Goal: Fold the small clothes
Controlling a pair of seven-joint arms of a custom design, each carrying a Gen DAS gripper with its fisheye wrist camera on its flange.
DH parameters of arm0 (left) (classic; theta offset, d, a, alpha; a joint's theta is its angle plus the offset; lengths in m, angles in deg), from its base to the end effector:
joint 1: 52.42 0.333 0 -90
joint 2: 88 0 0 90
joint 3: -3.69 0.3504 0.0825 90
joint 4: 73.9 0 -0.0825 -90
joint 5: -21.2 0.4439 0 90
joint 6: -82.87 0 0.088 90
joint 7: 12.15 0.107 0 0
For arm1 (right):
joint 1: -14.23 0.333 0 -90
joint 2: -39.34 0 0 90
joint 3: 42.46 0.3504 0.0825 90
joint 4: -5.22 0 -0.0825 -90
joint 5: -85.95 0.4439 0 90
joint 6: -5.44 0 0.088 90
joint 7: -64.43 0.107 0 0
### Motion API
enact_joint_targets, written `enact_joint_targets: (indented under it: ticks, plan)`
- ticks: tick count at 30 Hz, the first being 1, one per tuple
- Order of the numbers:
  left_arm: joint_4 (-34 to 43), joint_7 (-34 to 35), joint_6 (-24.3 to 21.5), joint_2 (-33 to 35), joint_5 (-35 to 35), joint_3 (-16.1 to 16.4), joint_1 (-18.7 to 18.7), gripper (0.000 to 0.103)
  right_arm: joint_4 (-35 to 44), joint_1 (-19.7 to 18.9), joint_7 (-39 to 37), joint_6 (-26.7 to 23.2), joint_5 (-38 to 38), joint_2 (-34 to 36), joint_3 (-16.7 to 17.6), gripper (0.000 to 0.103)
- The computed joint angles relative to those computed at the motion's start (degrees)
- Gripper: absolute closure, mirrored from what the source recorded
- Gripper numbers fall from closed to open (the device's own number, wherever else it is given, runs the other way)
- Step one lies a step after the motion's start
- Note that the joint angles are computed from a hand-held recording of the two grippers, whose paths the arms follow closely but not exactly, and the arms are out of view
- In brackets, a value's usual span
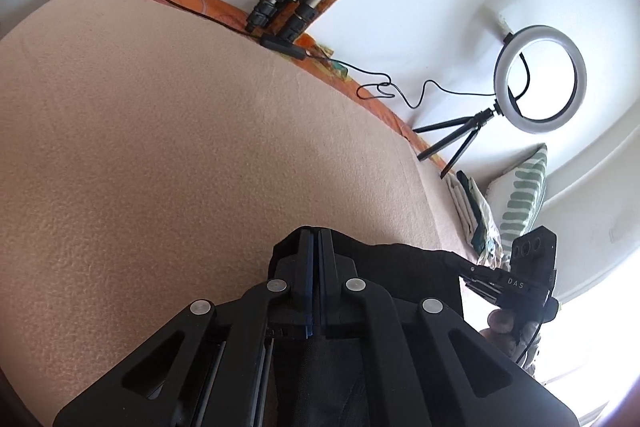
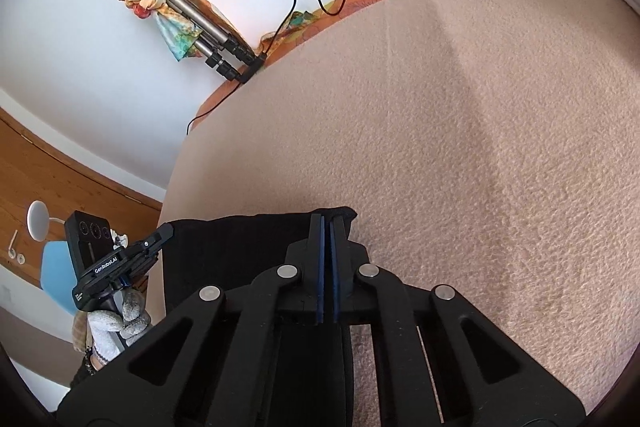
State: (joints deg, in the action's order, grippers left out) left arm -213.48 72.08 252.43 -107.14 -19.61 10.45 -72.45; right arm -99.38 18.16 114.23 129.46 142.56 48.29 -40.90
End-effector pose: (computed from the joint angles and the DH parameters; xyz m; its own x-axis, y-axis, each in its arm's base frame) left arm 0.5156 -0.0726 0.5168 0.2169 -0.7361 0.6412 -0.6574 -0.5957 -0.4615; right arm 0.6827 0.0978 0.4918 0.3822 -0.6859 -0.6192 -0.8859 -0.0813 -0.4567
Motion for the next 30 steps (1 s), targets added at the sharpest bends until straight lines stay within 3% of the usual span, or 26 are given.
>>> enact_joint_targets:
  ticks: [4,11,14,17,21,27,30]
  plan:
    - [0.48,-3.87,-0.07,1.55,4.57,-2.46,2.93,0.103,1.59,-0.04,1.34,0.45,0.7,1.2,0.12,0.1]
    - [1.33,-14.42,-3.31,3.18,18.39,-7.7,9.92,0.102,1.46,2.76,8.58,8.86,-10.86,2.36,0.27,0.102]
    - [0.87,-20.82,-4.66,1.37,28.21,-11.27,14.32,0.099,0.92,2.51,10.19,10.26,-13.41,1.49,0.13,0.1]
    - [-0.35,-21.44,-5.05,-0.99,30.42,-9.85,12.95,0.088,-1.03,1.67,7.64,10.35,-12.04,-1.1,0.21,0.1]
    - [-2.78,-20.11,-6.89,-5.34,31.51,-8.23,9.94,0.088,-4.73,1.15,3.34,7.22,-9.88,-5.89,-0.53,0.099]
    - [-7.46,-19.61,-8.84,-13.43,34.94,-9.6,7.0,0.088,-13.28,1.82,-2.23,4.02,-8.8,-14.88,-2.93,0.095]
    - [-9.12,-16.97,-8.94,-15.89,33.53,-7.3,2.21,0.088,-17.68,2.68,-5.03,1.64,-7.83,-19.93,-4.1,0.095]
